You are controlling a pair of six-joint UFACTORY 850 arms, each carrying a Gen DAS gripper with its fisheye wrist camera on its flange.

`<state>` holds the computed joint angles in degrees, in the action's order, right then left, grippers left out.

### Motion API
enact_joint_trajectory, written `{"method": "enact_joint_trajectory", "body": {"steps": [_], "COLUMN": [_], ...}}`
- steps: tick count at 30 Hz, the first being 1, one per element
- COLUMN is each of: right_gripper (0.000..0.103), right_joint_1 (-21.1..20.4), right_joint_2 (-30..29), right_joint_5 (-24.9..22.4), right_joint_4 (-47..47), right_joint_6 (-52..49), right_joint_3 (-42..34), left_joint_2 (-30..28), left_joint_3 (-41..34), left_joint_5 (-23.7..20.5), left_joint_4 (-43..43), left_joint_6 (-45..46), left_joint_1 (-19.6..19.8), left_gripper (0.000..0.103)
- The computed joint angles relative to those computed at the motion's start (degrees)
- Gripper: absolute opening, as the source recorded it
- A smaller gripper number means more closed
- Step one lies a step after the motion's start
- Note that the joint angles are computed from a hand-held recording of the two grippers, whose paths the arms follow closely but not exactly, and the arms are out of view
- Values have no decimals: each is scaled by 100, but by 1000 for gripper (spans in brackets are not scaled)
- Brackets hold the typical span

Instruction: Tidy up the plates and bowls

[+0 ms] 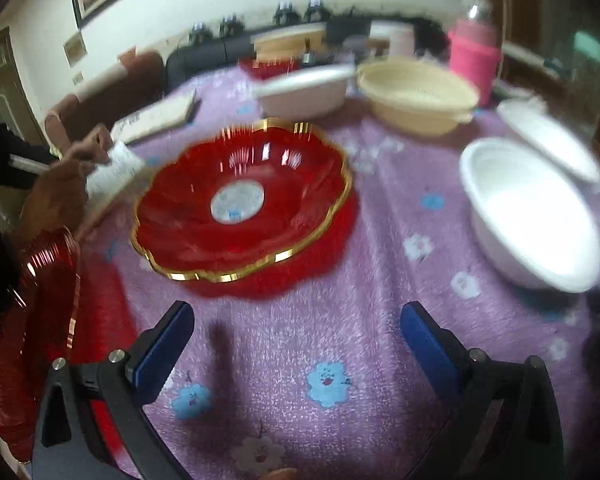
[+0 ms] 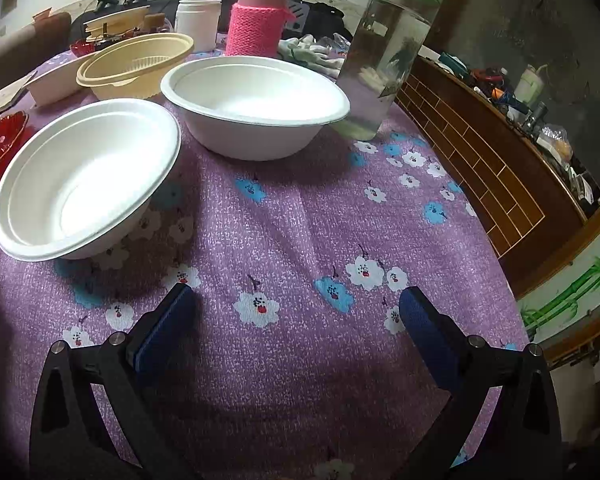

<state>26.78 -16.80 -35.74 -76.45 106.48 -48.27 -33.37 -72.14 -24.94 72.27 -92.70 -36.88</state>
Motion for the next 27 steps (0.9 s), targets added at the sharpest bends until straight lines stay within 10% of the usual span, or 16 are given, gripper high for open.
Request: {"method": "enact_joint_trajectory", "body": {"steps": [27], "right_gripper": [102], "right_joint_1": [3], "right_joint_2": [-34], "right_joint_5": [38], "right_joint_4": [-45], "right_joint_6": [13], "right_joint_3": [-31], "left_joint_2": [25], "left_joint_3": [27], "left_joint_5": [524], "left_joint_4": [-309], "left_joint_6": [68], "left_joint_1": [177], "left_gripper": [102]}}
